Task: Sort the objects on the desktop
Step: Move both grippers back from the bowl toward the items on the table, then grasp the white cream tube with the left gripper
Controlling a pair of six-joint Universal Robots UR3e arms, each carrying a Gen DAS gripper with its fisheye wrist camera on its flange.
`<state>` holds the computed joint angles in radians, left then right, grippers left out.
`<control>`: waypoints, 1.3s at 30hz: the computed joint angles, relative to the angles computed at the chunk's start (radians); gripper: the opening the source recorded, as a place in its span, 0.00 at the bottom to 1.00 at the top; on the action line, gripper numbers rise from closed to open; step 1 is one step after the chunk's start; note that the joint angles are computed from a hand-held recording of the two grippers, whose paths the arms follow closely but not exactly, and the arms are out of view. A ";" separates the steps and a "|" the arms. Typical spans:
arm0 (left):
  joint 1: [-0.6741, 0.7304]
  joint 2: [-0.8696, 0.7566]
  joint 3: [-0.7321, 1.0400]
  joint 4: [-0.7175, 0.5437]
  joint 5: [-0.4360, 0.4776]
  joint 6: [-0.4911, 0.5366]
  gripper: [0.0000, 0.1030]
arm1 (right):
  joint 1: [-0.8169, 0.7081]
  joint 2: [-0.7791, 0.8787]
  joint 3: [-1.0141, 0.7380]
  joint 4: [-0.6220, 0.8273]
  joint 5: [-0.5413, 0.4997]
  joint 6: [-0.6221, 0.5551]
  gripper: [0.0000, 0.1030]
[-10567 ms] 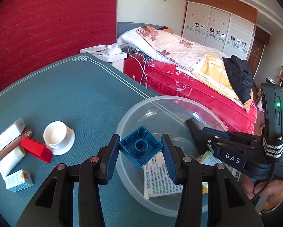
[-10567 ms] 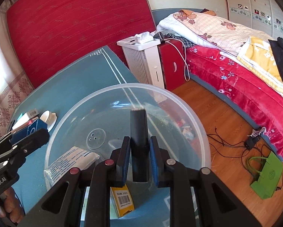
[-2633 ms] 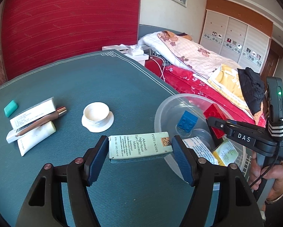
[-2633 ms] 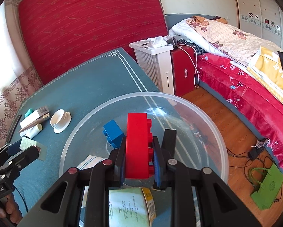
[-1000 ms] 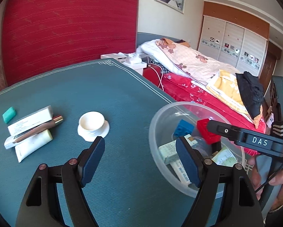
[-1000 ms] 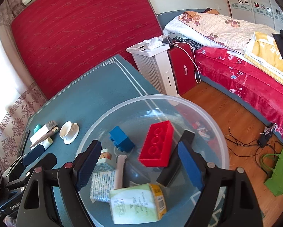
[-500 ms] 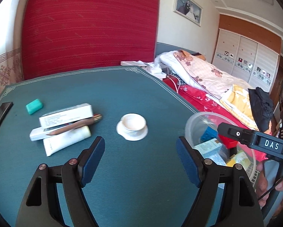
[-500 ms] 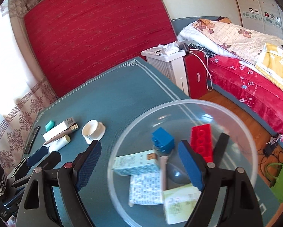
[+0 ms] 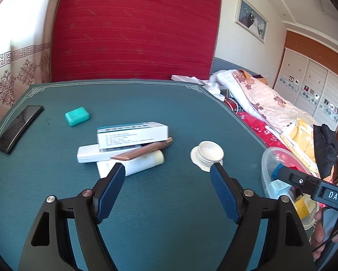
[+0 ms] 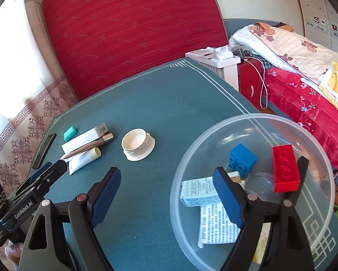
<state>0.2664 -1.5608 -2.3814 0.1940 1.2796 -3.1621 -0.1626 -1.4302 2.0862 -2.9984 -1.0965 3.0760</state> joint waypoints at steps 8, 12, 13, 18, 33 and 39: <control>0.122 0.023 0.007 -0.069 -0.060 0.053 0.78 | 0.058 0.034 -0.040 0.004 -0.012 0.011 0.84; 0.158 0.016 0.039 -0.105 -0.072 0.082 0.78 | 0.079 0.047 -0.048 0.010 -0.013 0.005 0.84; 0.167 0.016 0.046 -0.114 -0.076 0.087 0.78 | 0.084 0.051 -0.051 0.011 -0.013 0.004 0.84; 0.183 -0.004 0.058 -0.121 -0.079 0.093 0.78 | 0.102 0.060 -0.058 0.012 -0.006 -0.003 0.84; 0.134 -0.225 0.201 -0.167 -0.051 0.274 0.78 | 0.152 0.099 -0.094 0.046 -0.009 -0.024 0.84; 0.098 -0.282 0.288 -0.212 -0.021 0.328 0.78 | 0.182 0.119 -0.110 0.048 -0.012 -0.037 0.84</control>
<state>0.3641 -1.8431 -2.0931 -0.0182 1.2582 -2.8337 0.0191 -1.3111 1.9762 -2.9506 -1.1083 3.0386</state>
